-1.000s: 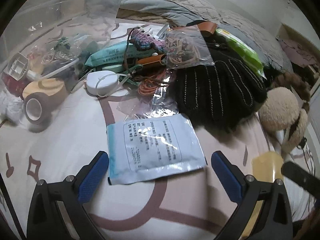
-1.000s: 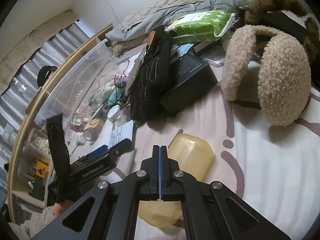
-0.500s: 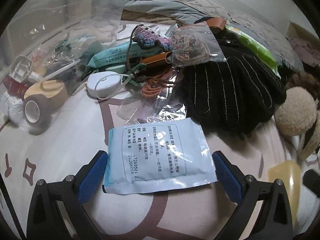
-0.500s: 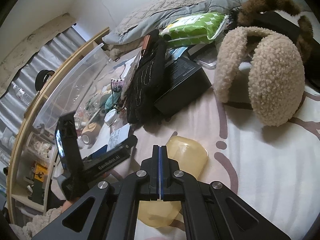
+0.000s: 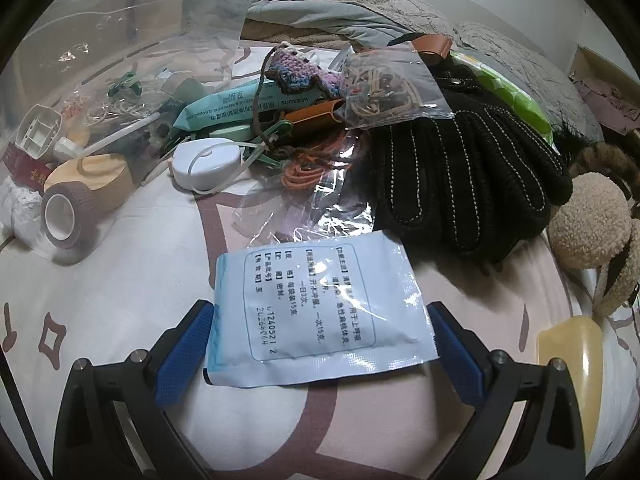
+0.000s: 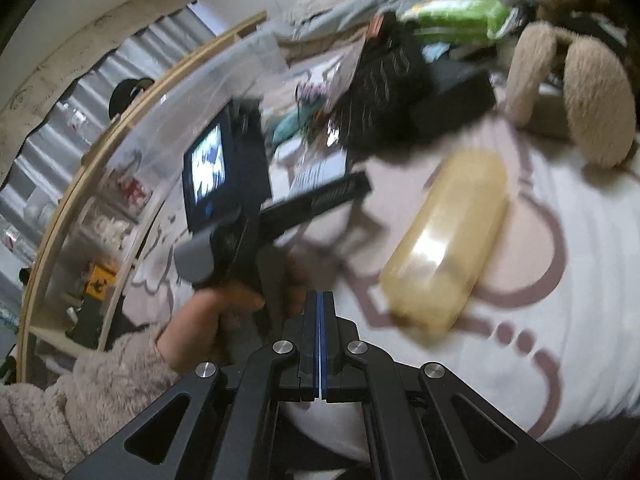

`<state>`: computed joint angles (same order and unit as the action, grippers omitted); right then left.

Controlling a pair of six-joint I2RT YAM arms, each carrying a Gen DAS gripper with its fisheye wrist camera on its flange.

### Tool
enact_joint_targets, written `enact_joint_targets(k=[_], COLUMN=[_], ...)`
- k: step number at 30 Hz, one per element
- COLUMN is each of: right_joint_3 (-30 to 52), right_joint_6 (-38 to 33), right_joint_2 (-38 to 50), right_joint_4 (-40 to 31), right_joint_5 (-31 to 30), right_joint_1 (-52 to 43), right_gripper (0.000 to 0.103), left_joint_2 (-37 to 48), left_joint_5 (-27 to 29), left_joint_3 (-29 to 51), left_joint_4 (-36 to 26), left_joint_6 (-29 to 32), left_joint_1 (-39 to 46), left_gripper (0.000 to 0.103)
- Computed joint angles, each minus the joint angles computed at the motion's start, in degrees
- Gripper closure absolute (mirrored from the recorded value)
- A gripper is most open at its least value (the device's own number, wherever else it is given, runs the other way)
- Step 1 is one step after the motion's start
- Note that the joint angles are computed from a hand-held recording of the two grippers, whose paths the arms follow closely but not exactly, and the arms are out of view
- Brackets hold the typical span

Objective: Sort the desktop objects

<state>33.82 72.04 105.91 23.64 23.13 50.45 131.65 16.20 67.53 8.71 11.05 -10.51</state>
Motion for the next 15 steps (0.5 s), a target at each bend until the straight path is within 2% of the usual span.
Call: enact_joint_targets(k=[8, 15], right_joint_3=[3.0, 1.2], right_joint_6=[4.5, 7.7], right_joint_2=[2.7, -0.7], right_joint_4=[-7.5, -13.5], right_joint_5=[-5.0, -0.7], right_joint_1=[-3.1, -6.2], right_gripper=[0.103, 0.103], left_joint_2=[0.1, -0.4], left_joint_5=[2.0, 3.9], left_joint_3=[0.5, 0.5], left_joint_4=[-0.9, -2.5], left_joint_6=[0.6, 2.2], left_joint_1=[0.6, 1.6], left_gripper=[0.000, 0.000])
